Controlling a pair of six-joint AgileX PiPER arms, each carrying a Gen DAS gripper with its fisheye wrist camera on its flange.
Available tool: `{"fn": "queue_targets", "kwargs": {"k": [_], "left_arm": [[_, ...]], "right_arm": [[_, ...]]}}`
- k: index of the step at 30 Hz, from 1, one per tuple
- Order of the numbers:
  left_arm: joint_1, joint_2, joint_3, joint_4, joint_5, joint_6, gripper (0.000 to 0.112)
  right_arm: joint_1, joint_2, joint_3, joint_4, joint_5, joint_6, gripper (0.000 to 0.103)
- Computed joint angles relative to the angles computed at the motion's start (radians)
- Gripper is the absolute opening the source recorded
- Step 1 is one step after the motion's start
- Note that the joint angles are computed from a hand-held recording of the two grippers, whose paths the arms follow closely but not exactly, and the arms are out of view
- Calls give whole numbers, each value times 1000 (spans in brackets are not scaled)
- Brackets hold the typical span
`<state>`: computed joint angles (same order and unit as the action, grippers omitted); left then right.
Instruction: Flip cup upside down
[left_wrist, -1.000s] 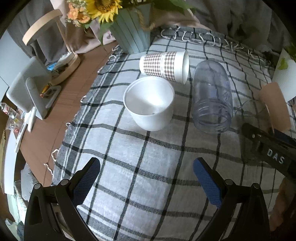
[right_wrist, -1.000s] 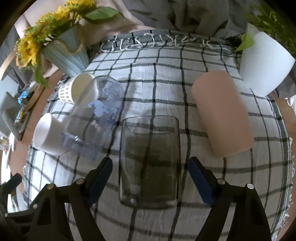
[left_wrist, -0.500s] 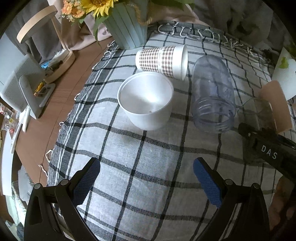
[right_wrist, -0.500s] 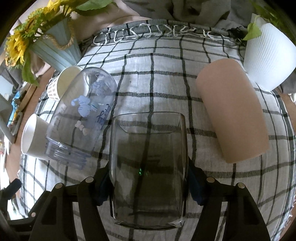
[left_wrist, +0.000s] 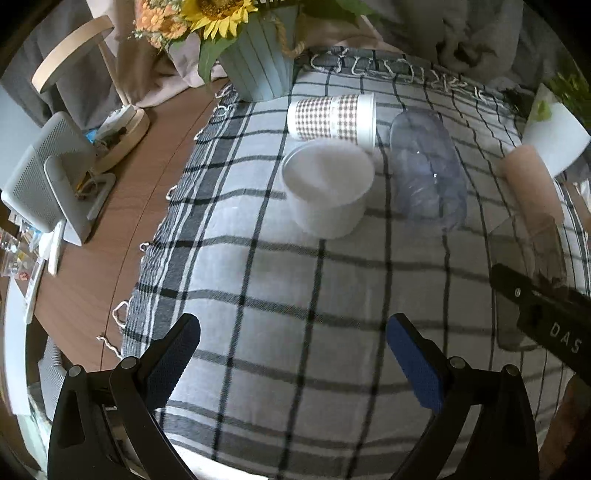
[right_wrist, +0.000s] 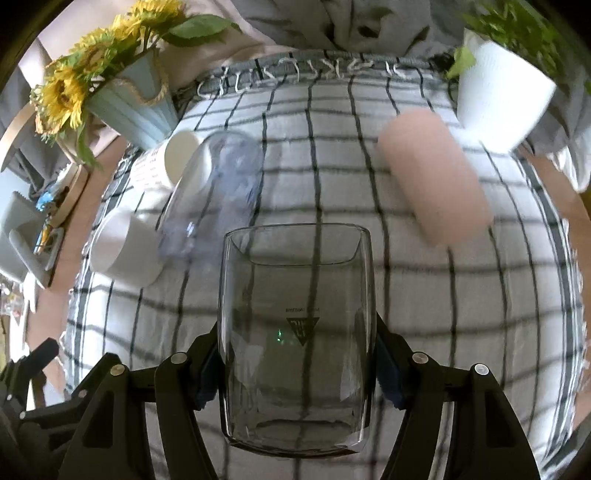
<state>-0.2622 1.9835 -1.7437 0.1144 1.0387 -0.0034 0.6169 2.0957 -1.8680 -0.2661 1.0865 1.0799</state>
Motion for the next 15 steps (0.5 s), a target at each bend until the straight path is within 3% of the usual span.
{"fn": "queue_targets", "kwargs": {"k": [15], "left_arm": [[65, -73, 164, -94, -108, 280, 103]], "right_arm": [[122, 71, -26, -17, 102, 259, 68]]}}
